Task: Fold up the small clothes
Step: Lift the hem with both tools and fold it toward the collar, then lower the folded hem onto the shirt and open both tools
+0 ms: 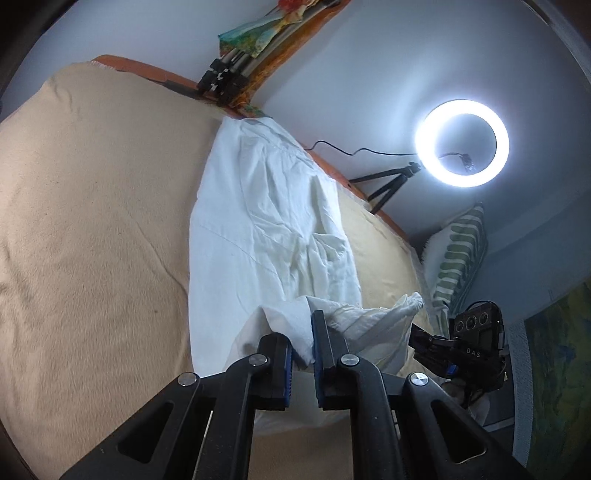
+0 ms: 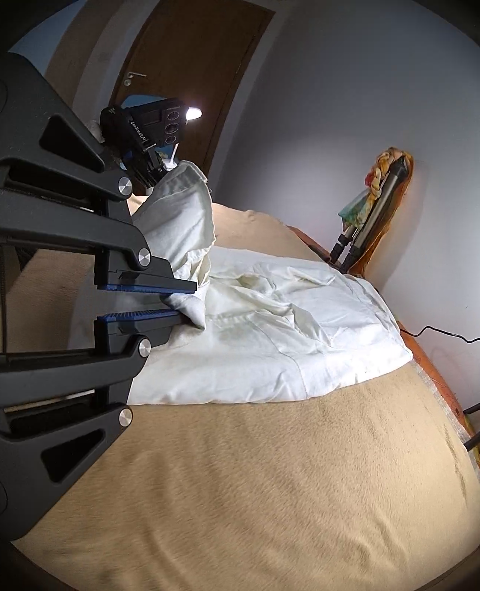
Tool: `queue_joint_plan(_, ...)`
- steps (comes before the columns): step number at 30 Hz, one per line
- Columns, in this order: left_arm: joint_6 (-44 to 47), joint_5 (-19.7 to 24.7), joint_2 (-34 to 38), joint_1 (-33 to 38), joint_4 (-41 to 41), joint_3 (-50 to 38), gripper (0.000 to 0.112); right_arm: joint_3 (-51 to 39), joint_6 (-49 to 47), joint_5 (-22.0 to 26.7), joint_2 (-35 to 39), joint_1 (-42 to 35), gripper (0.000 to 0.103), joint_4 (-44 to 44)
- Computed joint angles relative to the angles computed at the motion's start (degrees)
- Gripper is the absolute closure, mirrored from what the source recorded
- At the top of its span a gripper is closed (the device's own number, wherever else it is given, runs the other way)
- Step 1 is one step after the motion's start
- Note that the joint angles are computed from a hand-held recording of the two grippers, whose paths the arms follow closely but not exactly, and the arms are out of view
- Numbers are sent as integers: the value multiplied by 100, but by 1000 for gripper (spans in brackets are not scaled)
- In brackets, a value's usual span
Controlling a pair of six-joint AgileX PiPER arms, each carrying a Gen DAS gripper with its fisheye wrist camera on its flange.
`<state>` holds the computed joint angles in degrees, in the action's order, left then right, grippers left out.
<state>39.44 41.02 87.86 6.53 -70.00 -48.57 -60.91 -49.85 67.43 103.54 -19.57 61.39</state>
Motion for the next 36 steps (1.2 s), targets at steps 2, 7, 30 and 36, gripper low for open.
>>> queue_joint_plan(2, -39, -73, 206, -41, 44, -146, 105, -176, 94, -114, 166, 127, 93, -24)
queue_joint_plan(7, -236, -449, 269, -65, 269, -338, 76, -434, -9, -275, 319, 167, 85, 105)
queue_joint_plan(30, 1148, 15, 644, 169, -578, 148, 107, -86, -563, -545, 206, 248, 89, -619)
queue_joint_plan(36, 1323, 253, 1004, 449, -571, 8, 106, -305, -862, -191, 742, -51, 90, -397)
